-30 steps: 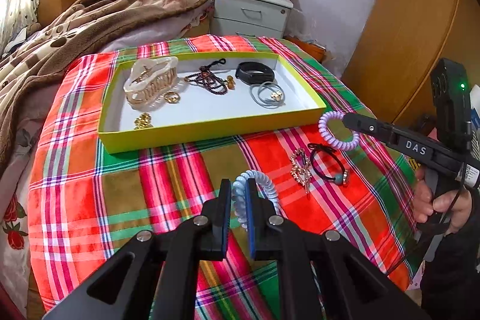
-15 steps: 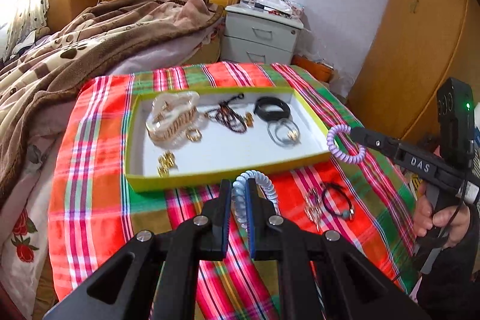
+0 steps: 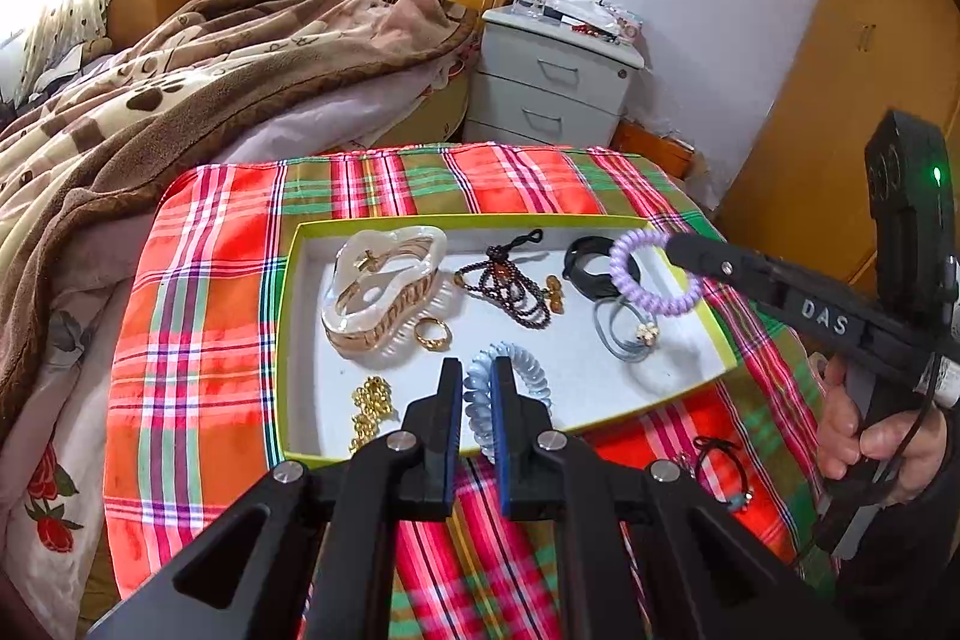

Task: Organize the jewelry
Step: 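Carry both coiled hair ties into the box lid and open both tools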

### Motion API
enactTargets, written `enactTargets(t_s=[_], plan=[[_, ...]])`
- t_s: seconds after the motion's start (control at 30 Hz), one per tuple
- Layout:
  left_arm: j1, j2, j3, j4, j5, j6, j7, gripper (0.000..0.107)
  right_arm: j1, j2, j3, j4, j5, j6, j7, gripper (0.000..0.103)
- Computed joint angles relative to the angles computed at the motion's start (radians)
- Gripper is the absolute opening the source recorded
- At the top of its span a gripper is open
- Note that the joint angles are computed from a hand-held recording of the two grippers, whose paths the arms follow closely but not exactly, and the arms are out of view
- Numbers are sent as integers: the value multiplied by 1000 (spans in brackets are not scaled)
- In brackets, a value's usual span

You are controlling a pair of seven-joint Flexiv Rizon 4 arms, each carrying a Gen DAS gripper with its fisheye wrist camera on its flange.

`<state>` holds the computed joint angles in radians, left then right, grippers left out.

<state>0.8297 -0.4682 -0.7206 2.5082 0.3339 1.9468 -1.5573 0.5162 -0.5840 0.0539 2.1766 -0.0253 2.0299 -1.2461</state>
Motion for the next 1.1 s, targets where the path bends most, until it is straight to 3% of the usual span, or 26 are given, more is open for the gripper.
enactTargets(t_s=[0.47, 0.63, 1.1], plan=[[-103, -93, 84, -88, -67, -40, 19, 10, -22, -113, 10, -185, -113, -162, 53, 10], [-248, -68, 228, -110, -111, -23, 32, 10, -35, -135, 15, -212, -140, -188, 68, 10], [-237, -101, 216, -121, -125, -43, 49, 10, -12, -163, -22, -245, -172, -237, 88, 10]])
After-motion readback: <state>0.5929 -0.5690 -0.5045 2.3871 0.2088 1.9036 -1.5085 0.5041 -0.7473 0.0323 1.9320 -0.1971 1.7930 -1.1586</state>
